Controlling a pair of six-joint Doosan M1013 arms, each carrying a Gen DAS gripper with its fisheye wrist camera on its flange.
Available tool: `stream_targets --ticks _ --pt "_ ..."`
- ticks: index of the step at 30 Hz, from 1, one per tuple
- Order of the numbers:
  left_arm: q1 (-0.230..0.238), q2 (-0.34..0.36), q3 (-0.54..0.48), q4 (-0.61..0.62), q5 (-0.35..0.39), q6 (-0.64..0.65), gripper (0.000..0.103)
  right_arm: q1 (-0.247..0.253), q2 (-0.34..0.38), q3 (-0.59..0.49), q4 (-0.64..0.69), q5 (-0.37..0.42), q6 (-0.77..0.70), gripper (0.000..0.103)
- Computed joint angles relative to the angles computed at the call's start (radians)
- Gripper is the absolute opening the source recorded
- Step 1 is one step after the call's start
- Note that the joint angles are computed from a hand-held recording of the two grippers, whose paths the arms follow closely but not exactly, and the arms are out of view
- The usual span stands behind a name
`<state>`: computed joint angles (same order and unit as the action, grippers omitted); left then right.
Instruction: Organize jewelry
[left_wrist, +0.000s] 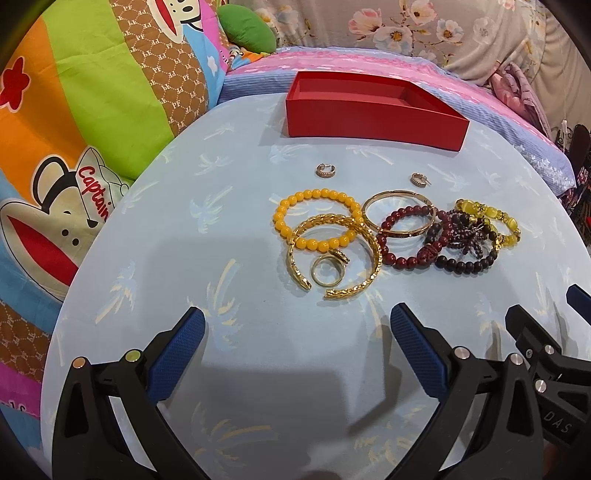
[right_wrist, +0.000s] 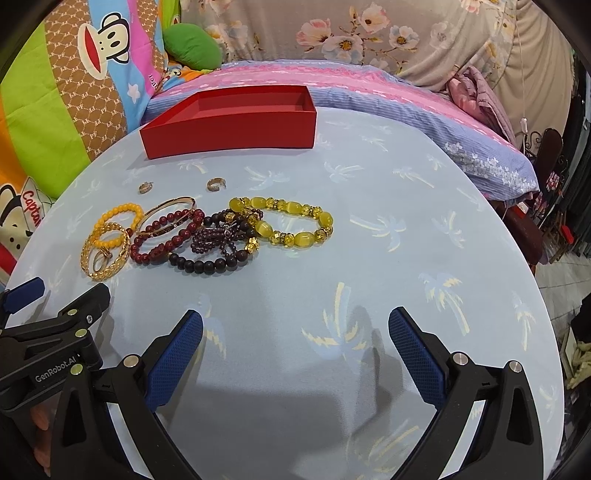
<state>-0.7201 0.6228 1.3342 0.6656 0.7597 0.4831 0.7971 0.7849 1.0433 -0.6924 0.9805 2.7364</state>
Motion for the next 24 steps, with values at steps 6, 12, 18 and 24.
stream_targets --ticks 6,12,18,24 --pt "0.000 0.000 -0.001 -0.002 -0.001 0.001 0.096 0.000 0.000 0.000 0.000 0.001 -0.002 0.096" --pt "0.000 0.000 -0.003 -0.008 -0.001 -0.001 0.096 0.001 0.001 -0.001 0.000 0.004 -0.006 0.096" --pt "0.001 -0.001 -0.001 -0.006 -0.001 -0.003 0.096 0.000 0.001 -0.001 0.001 0.004 -0.005 0.096" --pt "0.001 0.000 -0.001 -0.007 -0.001 -0.004 0.096 0.000 0.001 0.001 0.000 0.003 -0.005 0.096"
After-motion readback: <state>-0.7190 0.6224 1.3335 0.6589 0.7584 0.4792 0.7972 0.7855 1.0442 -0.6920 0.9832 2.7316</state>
